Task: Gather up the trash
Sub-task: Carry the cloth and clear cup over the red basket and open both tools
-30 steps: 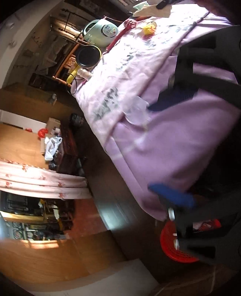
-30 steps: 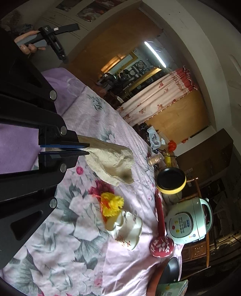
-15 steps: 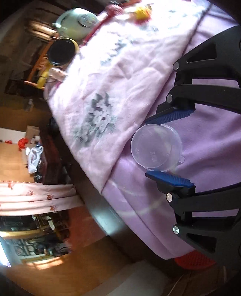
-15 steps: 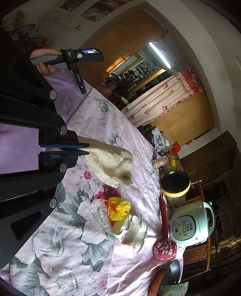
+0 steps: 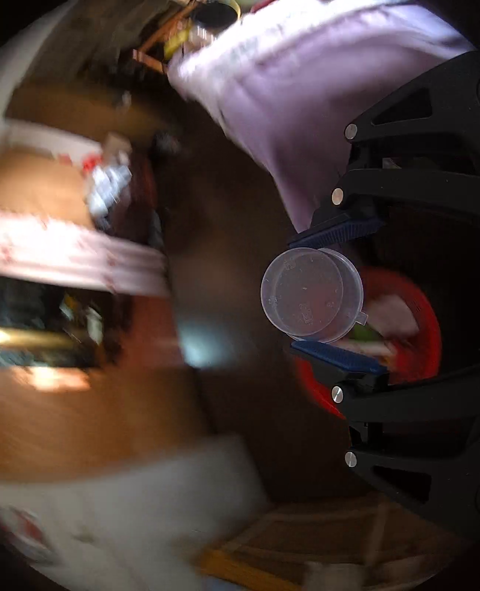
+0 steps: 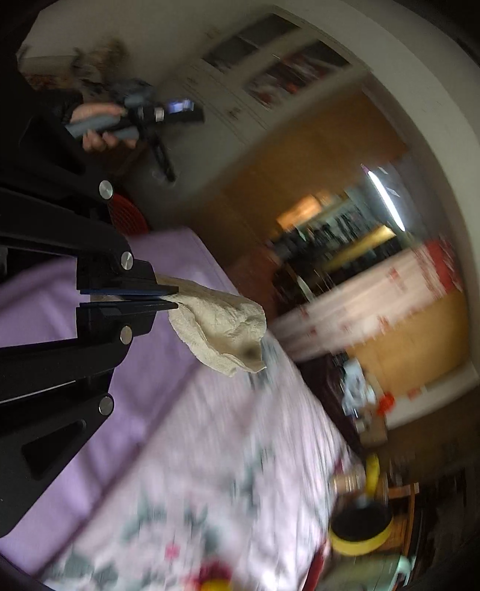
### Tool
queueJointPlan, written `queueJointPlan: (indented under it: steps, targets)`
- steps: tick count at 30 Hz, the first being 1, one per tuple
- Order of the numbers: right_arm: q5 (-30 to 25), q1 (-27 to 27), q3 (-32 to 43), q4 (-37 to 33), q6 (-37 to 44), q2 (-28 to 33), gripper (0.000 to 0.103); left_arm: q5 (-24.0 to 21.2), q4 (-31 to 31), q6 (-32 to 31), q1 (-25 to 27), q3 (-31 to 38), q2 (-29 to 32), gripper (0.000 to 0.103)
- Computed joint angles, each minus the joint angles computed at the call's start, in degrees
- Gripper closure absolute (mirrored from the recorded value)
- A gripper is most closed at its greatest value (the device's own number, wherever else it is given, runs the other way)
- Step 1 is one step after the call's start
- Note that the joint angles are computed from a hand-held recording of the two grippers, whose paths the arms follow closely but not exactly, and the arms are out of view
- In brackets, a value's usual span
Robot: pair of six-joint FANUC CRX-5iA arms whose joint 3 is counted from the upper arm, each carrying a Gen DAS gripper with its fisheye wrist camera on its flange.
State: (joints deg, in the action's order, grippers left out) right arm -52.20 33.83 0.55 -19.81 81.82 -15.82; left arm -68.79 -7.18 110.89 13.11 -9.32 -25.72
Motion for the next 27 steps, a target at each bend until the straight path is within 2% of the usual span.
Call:
queueJointPlan:
  steps: [2,6,11,13,15,21,22,23,24,27]
  targets:
    - [-0.9,3.0,1.8,-0.2,0.7,2.3,0.1,0.1,3.7,-3.5,5.3,-5.4,-1.5,0.052]
    - [-2.3,8.3,5.5,-0.4,1.3,6.9,0.1,1.5,8.4,-7.9,12.1,-12.5,-2.7,0.051]
    - [-3.9,14.1,8.9,0.8,0.4,12.2,0.1,1.1,14.8,-13.8,22.6,-18.2,-4.6,0.037]
    - [-4.9,15.6,10.7,0.2,0.6,14.8,0.099,1.3,14.6,-13.9,24.7,-18.4,-5.5,0.027]
    - [-6.2,16.6,13.3,-1.0,1.4,17.9,0.099,0.8,14.7,-14.8,27.2,-19.0,-7.6,0.023]
    - [-12.0,21.0,24.0,-1.9,3.8,29.8,0.097,0.0,14.5,-13.8,29.5,-18.2,-9.0,0.021]
    - [-12.6,21.5,25.5,-1.7,4.2,31.4,0.092,-0.3,14.8,-14.2,30.1,-18.5,-9.7,0.02]
    - [-13.4,22.1,27.0,-1.0,4.3,33.0,0.082,-0.5,14.8,-14.3,30.5,-18.4,-10.0,0.02]
    - [-13.2,22.8,27.6,0.0,4.1,33.9,0.06,-0.5,14.7,-14.3,30.6,-18.2,-10.2,0.02]
    - [-9.8,24.2,24.9,2.9,2.9,32.4,0.057,-0.1,15.0,-14.7,30.7,-18.5,-10.7,0.018]
